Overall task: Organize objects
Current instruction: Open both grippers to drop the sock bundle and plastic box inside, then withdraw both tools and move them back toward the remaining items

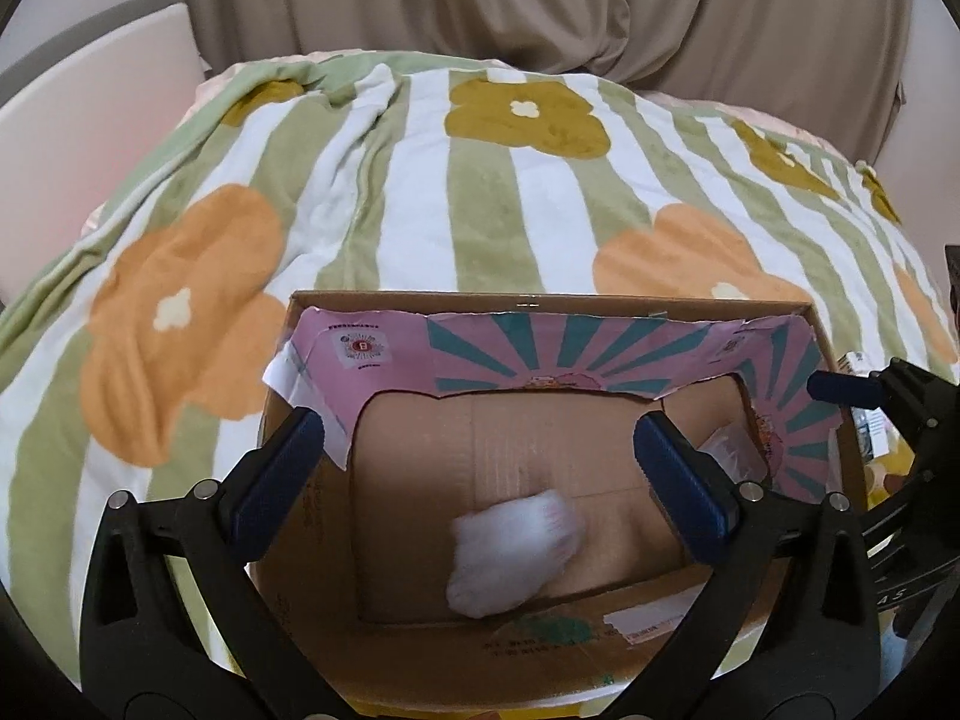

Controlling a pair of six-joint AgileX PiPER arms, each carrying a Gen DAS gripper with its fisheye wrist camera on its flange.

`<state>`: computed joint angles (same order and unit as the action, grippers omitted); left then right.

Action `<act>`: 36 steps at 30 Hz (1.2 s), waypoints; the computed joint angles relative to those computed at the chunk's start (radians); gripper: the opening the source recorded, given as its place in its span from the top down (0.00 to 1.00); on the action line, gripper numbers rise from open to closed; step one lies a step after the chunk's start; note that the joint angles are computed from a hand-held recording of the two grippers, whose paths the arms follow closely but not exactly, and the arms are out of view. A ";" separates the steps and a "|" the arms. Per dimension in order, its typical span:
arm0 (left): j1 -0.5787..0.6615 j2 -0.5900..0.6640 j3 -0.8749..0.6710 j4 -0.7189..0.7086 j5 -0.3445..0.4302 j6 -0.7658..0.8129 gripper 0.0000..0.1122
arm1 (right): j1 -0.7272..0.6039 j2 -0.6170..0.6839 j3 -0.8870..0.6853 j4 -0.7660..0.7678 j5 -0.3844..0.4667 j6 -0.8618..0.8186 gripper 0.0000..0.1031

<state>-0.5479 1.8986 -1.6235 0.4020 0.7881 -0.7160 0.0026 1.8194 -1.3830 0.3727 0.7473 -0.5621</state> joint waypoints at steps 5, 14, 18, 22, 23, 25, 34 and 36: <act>-0.011 -0.038 0.051 0.016 -0.013 -0.025 0.08 | 0.000 -0.022 0.007 -0.009 0.024 -0.016 0.00; -0.038 -0.129 0.156 0.057 -0.012 -0.090 0.08 | -0.015 -0.100 0.067 0.055 0.012 -0.018 0.00; -0.066 -0.171 0.176 0.077 0.002 -0.117 0.08 | -0.019 -0.145 0.088 0.065 0.019 -0.026 0.00; -0.116 -0.204 0.164 0.109 0.039 -0.140 0.08 | -0.036 -0.197 0.096 0.085 0.048 -0.047 0.00; -0.129 -0.207 0.153 0.120 0.052 -0.145 0.08 | -0.041 -0.211 0.099 0.088 0.051 -0.053 0.00; -0.160 -0.214 0.127 0.136 0.083 -0.154 0.08 | -0.055 -0.245 0.104 0.090 0.061 -0.064 0.00; -0.298 -0.208 -0.025 0.153 0.207 -0.156 0.08 | -0.218 -0.385 0.076 0.142 0.182 -0.160 0.00; -0.339 -0.195 -0.064 0.156 0.226 -0.162 0.08 | -0.269 -0.407 0.064 0.152 0.218 -0.196 0.00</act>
<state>-0.8874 1.7035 -1.6877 0.5583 1.0144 -0.8780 -0.2664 1.4126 -1.3192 0.5251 0.9651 -0.7579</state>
